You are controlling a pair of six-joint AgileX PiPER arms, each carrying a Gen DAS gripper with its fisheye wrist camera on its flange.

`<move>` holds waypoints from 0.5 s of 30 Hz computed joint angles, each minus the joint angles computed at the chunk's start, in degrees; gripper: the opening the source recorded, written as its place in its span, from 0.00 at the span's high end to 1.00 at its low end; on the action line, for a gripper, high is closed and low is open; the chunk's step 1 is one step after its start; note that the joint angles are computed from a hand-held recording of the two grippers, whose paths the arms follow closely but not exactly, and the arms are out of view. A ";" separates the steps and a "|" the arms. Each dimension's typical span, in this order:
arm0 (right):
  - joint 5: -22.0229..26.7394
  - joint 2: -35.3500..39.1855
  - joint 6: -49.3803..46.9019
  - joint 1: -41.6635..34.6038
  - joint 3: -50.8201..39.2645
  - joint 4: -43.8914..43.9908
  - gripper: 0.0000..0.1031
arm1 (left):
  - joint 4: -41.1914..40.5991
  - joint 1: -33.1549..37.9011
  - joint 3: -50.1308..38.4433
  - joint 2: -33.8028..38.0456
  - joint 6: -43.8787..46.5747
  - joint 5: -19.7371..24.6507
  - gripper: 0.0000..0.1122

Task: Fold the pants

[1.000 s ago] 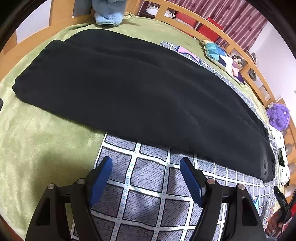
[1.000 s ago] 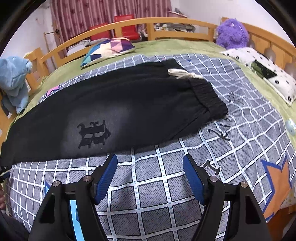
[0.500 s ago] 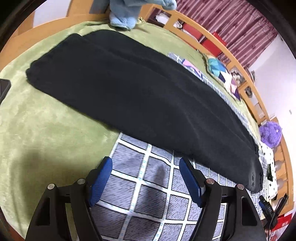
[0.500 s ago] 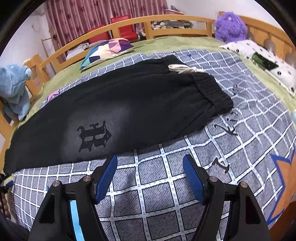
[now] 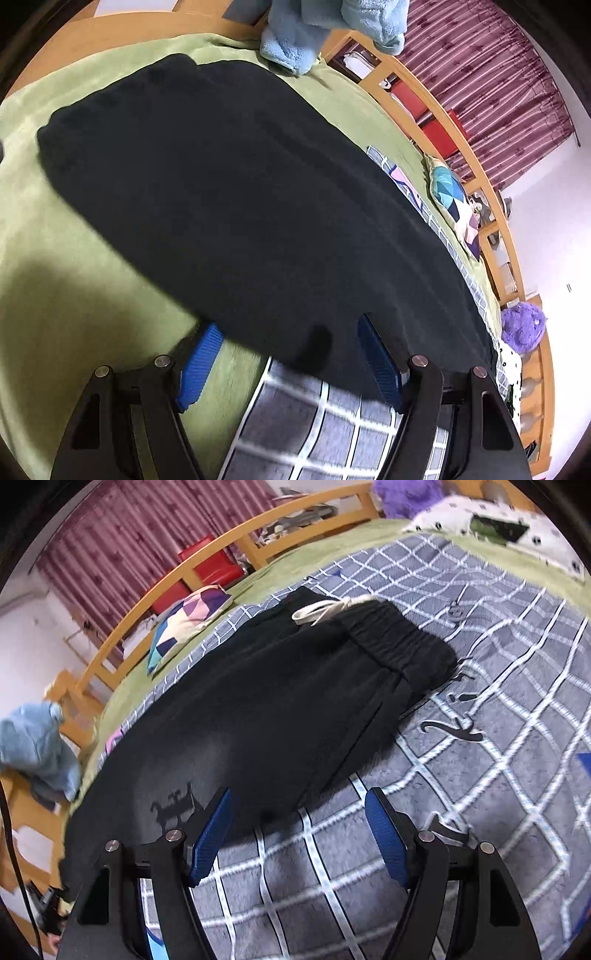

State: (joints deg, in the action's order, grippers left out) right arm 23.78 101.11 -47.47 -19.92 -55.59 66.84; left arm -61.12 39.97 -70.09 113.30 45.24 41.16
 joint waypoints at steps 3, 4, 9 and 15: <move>1.28 4.20 -0.41 0.19 -3.46 1.81 0.33 | 3.69 -1.58 -3.73 1.32 -5.38 -0.82 0.60; 1.58 5.55 0.27 0.44 -4.72 1.43 0.38 | 5.93 -1.95 -5.32 1.79 -7.59 -0.98 0.67; 0.30 8.11 7.76 2.11 -9.99 -4.53 0.85 | 14.61 -3.50 -10.71 0.55 -12.51 -0.27 0.91; 4.60 6.07 9.03 3.42 -20.83 -7.84 0.86 | 16.54 -6.84 -24.24 1.44 -14.88 2.16 0.91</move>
State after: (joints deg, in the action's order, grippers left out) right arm 28.38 107.18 -38.44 -16.50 -76.43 59.00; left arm -44.58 33.13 -94.33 114.74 30.36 43.33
